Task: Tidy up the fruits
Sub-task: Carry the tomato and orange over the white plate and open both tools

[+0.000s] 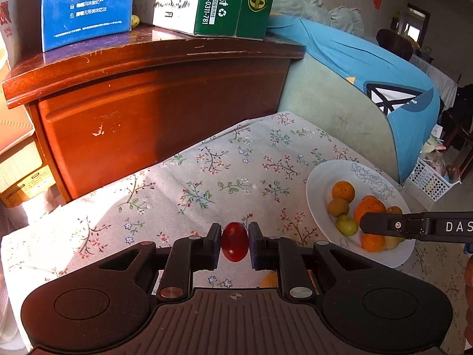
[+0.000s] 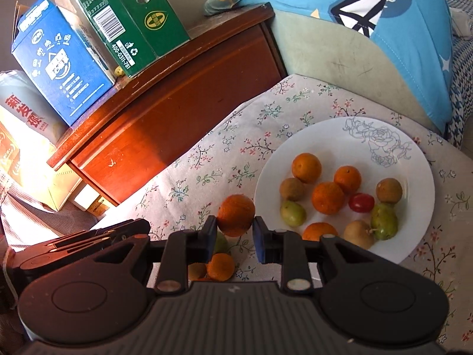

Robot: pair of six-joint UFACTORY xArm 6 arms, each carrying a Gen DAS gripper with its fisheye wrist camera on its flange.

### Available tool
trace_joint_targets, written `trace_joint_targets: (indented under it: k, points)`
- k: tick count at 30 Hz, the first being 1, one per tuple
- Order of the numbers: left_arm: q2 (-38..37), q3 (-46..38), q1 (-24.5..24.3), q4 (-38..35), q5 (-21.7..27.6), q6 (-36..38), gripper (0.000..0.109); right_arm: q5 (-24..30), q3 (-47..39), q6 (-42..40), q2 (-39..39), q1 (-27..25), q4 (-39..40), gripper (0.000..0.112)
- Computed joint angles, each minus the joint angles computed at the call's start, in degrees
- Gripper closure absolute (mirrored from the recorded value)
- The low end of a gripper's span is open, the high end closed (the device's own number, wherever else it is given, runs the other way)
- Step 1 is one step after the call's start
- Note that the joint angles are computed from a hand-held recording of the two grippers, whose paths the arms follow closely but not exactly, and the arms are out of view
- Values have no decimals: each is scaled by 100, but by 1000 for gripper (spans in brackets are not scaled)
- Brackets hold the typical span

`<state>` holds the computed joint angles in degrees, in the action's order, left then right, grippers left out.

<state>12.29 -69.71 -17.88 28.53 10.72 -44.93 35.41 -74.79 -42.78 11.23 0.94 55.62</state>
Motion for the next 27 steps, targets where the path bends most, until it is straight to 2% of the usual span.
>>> trace_joint_targets:
  k: [10,16,20,23,27]
  points:
    - [382,-577,-202,122,-113,-181,92,-77,-370,41,175,-236,-13,86]
    - [851,-1207,-319,316,-112,-370,91,-216,-615,154,360,-391,-138,86]
    - [1148,-1572,-431,-204,-111,46,92,-294,-835,449,587,-498,-417,86]
    - [1384,-1822,-551,-1016,-228,770,92,-340,-969,579,730,-541,-602,86]
    - [1672,-2173,-681,-1602,-246,1366,92,-345,-1103,747,879,-600,-770,86]
